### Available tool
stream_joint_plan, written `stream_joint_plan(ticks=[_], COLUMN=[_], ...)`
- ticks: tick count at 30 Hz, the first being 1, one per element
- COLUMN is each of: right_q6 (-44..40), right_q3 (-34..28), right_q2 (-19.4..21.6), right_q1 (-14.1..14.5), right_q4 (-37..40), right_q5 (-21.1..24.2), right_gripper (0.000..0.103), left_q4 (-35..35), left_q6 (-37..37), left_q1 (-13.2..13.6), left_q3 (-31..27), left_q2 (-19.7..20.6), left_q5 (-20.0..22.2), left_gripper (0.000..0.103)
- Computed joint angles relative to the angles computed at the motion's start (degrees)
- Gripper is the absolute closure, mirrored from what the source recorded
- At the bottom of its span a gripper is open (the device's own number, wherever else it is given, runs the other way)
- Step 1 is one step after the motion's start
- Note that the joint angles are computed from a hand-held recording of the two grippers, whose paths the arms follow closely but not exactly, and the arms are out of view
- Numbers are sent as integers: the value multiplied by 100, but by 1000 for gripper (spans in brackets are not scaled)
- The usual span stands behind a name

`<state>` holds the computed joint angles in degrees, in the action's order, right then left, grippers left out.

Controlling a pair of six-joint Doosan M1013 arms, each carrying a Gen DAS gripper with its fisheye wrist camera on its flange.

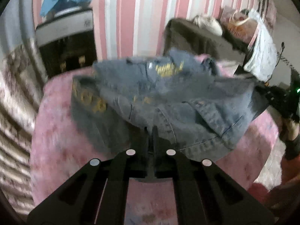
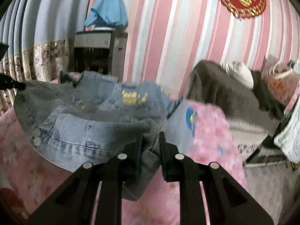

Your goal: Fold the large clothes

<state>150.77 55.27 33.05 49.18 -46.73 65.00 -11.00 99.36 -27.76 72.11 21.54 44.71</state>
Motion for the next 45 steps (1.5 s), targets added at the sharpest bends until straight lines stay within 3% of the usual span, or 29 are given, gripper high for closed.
stream_joint_plan(ticks=[5, 8, 10, 11, 12, 13, 14, 16, 18, 20, 21, 23, 26, 34, 39, 40, 41, 42, 43, 45], right_q6=[165, 11, -135, -57, 40, 220, 333, 578, 669, 627, 604, 495, 73, -804, -1309, -1382, -1503, -1609, -1666, -1802], right_q3=[395, 437, 405, 508, 603, 688, 754, 838, 721, 592, 509, 332, -70, -1324, -2131, -2219, -2396, -2482, -2515, -2574], right_q2=[19, 72, 80, 1, -81, -164, -239, -332, -296, -226, -179, -79, 149, 848, 1375, 1436, 1545, 1597, 1616, 1656], right_q1=[22, -16, -55, -71, -88, -100, -128, -163, -203, -260, -325, -442, -641, -1210, -1273, -1261, -1253, -1267, -1295, -1299], right_q4=[506, 786, 952, 949, 972, 877, 850, 748, 497, 335, 306, 318, 360, 1201, 1211, 1097, 987, 971, 993, 694], right_q5=[41, -33, -51, -261, -476, -627, -755, -849, -561, -309, -214, -111, 112, 367, 809, 908, 1113, 1222, 1279, 1502], right_gripper=[85, 83, 76, 62, 54, 47, 47, 47, 47, 47, 47, 47, 47, 47, 47, 47, 56, 68, 91, 96], left_q4=[5, 163, 356, 522, 828, 1434, 1787, 1952, 2115, 2790, 3187, 3282, 3169, 2604, 2557, 2443, 2335, 2226, 2199, 2157], left_q6=[-431, -560, -627, -778, -1053, -1538, -1814, -1899, -1991, -2449, -2707, -2748, -2678, -1936, -1686, -1568, -1477, -1383, -1360, -1305], left_q1=[59, 73, 46, 9, -25, -81, -118, -119, -112, -155, -177, -158, -101, -56, -92, -87, -77, -68, -67, -62], left_q3=[788, 1090, 1200, 1210, 1208, 1225, 1230, 1173, 1030, 886, 766, 546, 110, -1431, -2355, -2550, -2696, -2906, -3024, -3273], left_q2=[-45, -81, -137, -149, -156, -178, -207, -212, -159, -70, 3, 120, 342, 1244, 1855, 1980, 2075, 2205, 2284, 2440], left_q5=[-85, -507, -798, -867, -913, -1014, -1073, -1099, -1070, -1057, -1024, -991, -980, -604, -157, -55, 15, 124, 183, 305], left_gripper=[102, 100, 92, 82, 55, 42, 28, 26, 20, 13, 13, 12, 7, 6, 6, 6, 6, 6, 6, 6])
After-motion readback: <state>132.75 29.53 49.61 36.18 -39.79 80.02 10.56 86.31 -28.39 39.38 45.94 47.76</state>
